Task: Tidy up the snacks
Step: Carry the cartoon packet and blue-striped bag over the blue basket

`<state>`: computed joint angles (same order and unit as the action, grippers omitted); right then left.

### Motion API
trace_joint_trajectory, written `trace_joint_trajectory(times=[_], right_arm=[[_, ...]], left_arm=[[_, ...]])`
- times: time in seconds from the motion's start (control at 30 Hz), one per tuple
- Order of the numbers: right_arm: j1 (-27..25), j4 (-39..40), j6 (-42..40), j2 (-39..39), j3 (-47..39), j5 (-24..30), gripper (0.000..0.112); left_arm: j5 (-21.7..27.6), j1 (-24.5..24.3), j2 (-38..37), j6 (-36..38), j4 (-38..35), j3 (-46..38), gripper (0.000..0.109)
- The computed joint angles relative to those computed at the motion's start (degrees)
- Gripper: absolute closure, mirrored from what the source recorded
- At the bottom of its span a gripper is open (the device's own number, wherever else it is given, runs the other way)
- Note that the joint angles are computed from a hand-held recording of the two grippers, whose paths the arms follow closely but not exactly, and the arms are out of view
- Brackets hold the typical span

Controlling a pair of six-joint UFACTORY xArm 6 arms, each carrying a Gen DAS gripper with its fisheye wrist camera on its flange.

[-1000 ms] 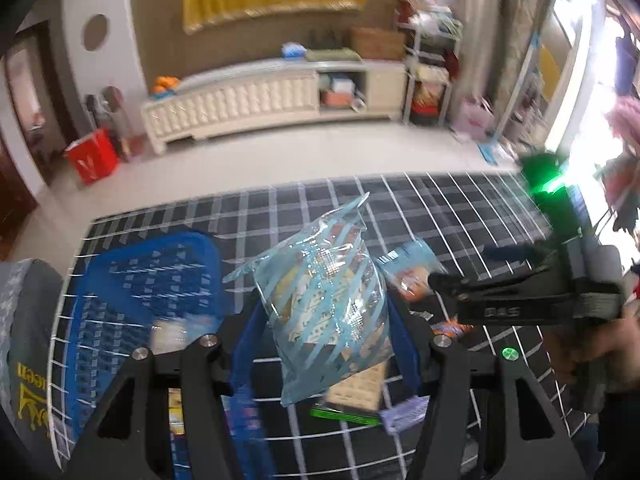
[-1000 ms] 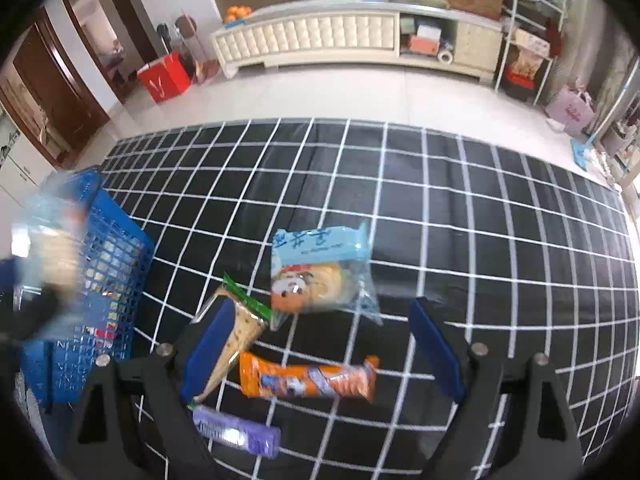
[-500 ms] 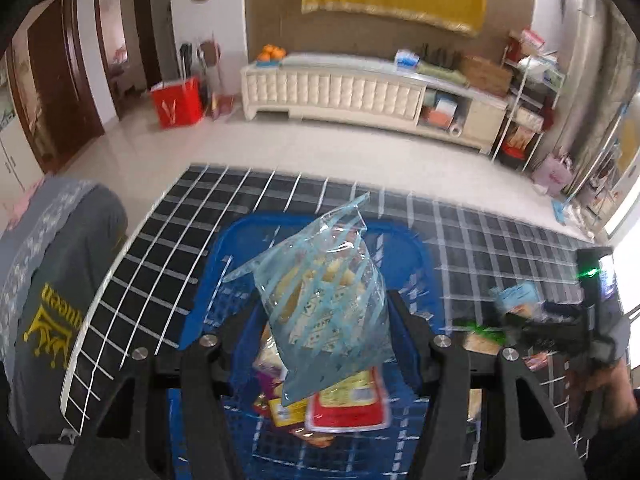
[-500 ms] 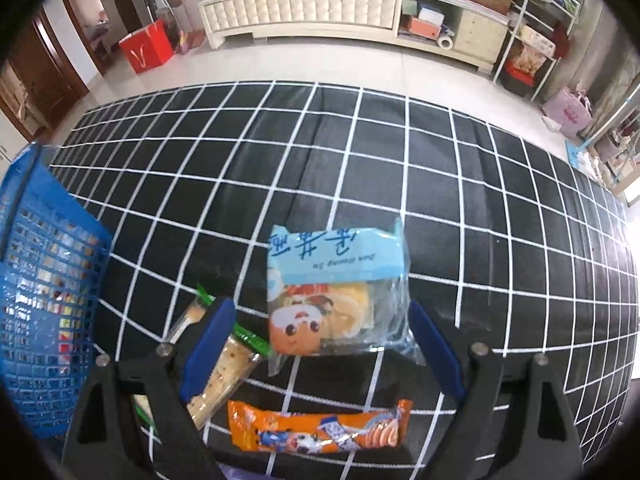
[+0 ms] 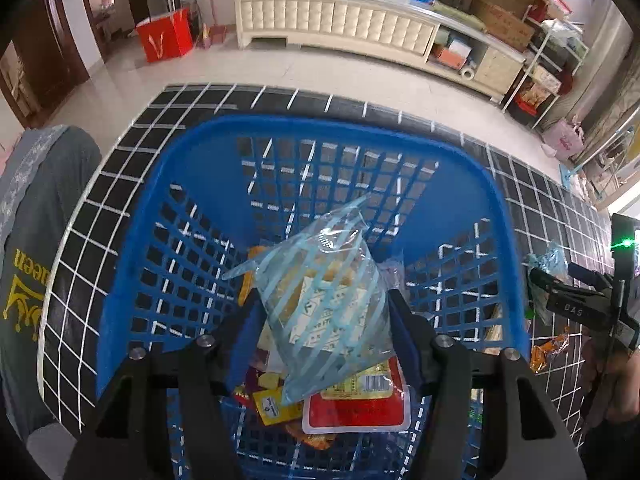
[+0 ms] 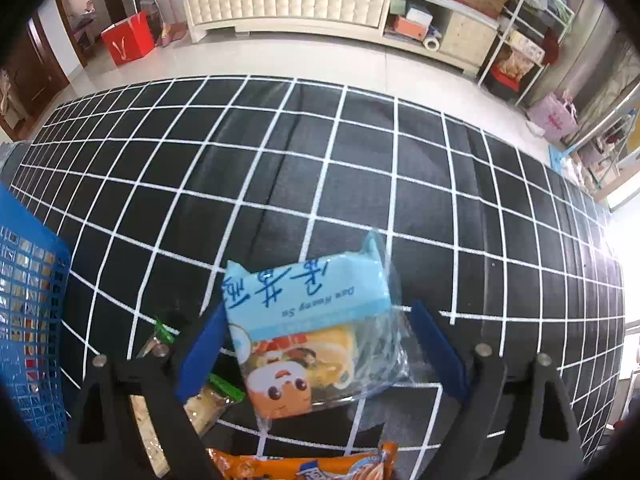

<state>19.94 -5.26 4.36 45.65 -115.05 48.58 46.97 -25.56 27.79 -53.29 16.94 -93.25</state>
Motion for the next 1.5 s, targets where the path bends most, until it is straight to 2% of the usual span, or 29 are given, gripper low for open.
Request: trace_joint_trajectory(times=[0.07, 0.13, 0.17, 0.33, 0.43, 0.57, 0.73, 1.0, 1.5], right_arm=[[-0.23, 1.05, -0.48, 1.12, -1.87, 1.89, 0.018], [-0.84, 3.91, -1.81, 2.45, -3.78, 3.53, 0.019], [-1.08, 5.07, -2.0, 2.64, -3.8, 3.25, 0.025], [-1.14, 6.96, -4.03, -1.4, 3.42, -3.09, 0.037], [-1.1, 10.46, -6.24, -5.29, 8.29, -6.15, 0.038], [0.07, 11.28, -8.36, -11.44, 14.18, -9.34, 0.038], [2.23, 15.02, -11.39, -19.19, 20.1, -11.25, 0.038], [7.23, 12.31, -9.93, -26.83, 23.88, -12.65, 0.038], [17.36, 7.41, -6.94, -28.62, 22.39, -11.71, 0.038]], left_arm=[[2.05, 0.11, 1.2, 0.19, -0.94, -1.75, 0.044], [1.7, 0.14, 0.78, -0.41, -0.69, -1.3, 0.036], [1.22, 0.01, 0.32, -0.89, 0.17, -0.82, 0.035], [0.11, -0.57, -0.71, -1.83, 2.75, -0.41, 0.033], [-1.71, -0.38, -2.17, -1.94, 3.31, 1.17, 0.033], [-2.61, -1.01, -4.97, -2.27, 4.83, 3.25, 0.033], [-4.53, -1.57, -11.33, -4.15, 6.57, 8.72, 0.033], [-5.36, -2.26, -24.55, -7.65, 10.78, 19.71, 0.033], [-7.37, 1.1, -44.07, -7.52, 12.1, 38.31, 0.033]])
